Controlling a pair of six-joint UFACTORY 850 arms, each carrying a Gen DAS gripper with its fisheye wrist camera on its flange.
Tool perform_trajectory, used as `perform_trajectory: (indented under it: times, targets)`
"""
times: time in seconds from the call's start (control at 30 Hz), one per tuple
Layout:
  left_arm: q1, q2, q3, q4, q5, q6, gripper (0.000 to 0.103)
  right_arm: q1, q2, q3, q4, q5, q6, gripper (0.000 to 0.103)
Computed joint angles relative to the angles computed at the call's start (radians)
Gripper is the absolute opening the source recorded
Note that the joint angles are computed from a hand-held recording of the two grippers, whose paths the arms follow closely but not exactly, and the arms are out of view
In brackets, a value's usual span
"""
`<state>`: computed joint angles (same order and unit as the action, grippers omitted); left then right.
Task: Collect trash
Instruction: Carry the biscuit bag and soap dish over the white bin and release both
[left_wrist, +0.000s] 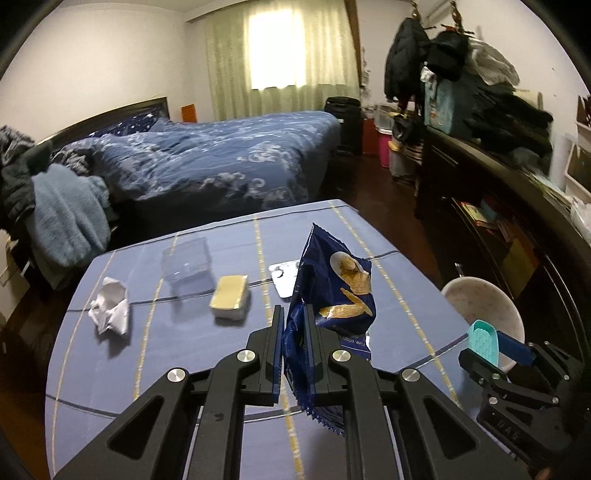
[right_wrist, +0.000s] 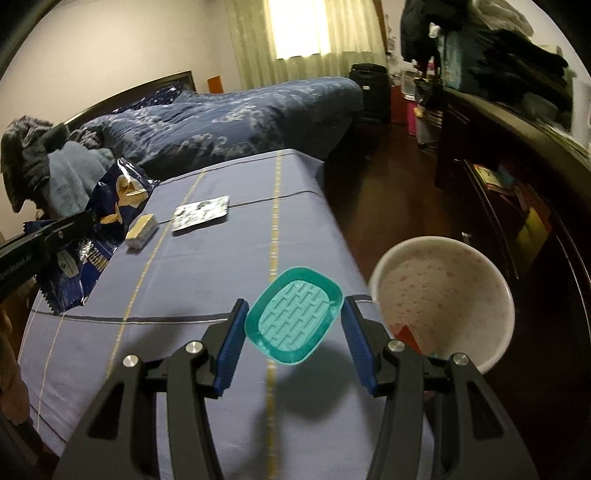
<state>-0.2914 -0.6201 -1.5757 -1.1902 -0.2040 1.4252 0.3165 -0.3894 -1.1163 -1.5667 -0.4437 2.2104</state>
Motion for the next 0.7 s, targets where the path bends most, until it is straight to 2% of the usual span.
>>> perform_trajectory:
  times: [0.17,0.53,0.7]
  targets:
    - [-0.03,-0.012,-0.021,0.036,-0.012,-0.012,0.01,-0.019,0.035,0.054,-0.047,-0.014,0.084,0.052]
    - [-0.131,-0.077,-0.118,0.156,-0.132,-0.07,0.01,-0.101,0.099,0.17,-0.082,-0.06,0.218,0.052]
    - [-0.191,-0.142,-0.202,0.304,-0.169,-0.19,0.01,-0.16,0.096,0.198,-0.098,-0.059,0.26,0.052]
